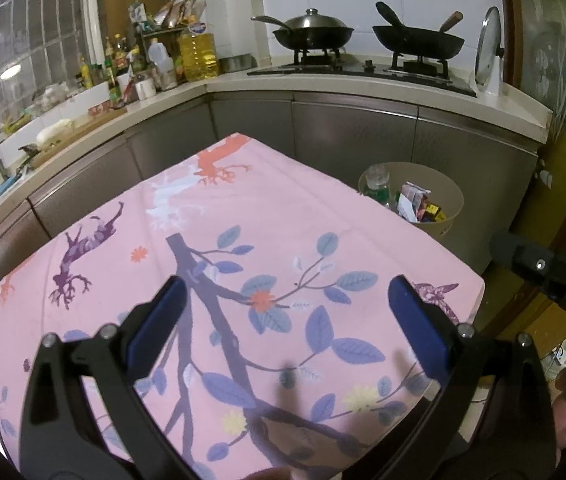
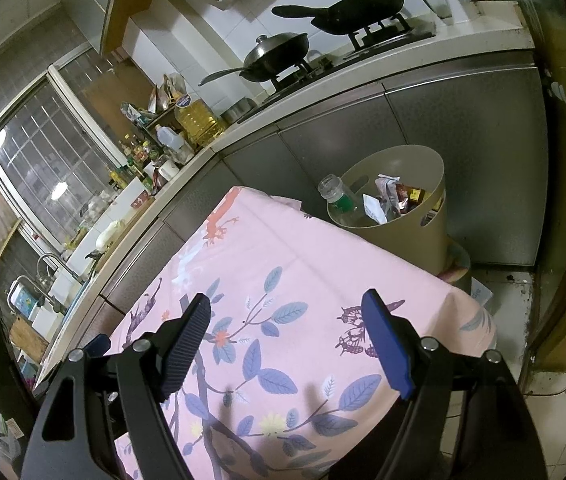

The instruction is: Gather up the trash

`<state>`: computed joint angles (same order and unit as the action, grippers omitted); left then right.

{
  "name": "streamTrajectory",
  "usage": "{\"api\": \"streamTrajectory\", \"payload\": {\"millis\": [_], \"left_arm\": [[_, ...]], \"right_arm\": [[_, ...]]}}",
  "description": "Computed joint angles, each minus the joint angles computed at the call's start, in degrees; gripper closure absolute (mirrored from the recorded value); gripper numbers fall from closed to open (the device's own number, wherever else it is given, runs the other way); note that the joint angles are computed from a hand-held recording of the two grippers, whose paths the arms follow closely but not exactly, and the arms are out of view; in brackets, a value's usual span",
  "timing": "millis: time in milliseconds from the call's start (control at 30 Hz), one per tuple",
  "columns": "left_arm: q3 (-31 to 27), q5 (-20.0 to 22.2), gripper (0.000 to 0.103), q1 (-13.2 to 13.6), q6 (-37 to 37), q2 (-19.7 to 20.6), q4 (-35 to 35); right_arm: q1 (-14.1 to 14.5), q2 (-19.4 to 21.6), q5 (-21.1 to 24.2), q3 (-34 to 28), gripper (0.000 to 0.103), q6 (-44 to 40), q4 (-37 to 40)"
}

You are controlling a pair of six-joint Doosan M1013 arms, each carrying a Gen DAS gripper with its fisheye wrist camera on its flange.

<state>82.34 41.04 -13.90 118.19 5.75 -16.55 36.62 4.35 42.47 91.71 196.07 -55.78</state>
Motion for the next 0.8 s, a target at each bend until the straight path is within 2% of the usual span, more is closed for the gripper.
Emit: {"api": "streamTrajectory", "payload": {"millis": [233, 433, 800], "left_arm": [[0.97, -2.16, 0.006, 0.11, 1.47, -0.47, -1.57], [0.77, -1.34, 0.006, 0.27, 3.19, -0.81, -3.43], [0.38, -0.71, 0.006, 0.05, 2.24, -0.52, -2.49]], "right_arm": [[0.18, 0.02, 0.21, 0.01, 0.028, 0.00, 0.21], [0.47, 0.00, 0.63, 0.17, 0.028, 1.11, -0.61], [0.52, -0.20, 0.90, 0.40, 0.028, 1.43, -0.98]]}}
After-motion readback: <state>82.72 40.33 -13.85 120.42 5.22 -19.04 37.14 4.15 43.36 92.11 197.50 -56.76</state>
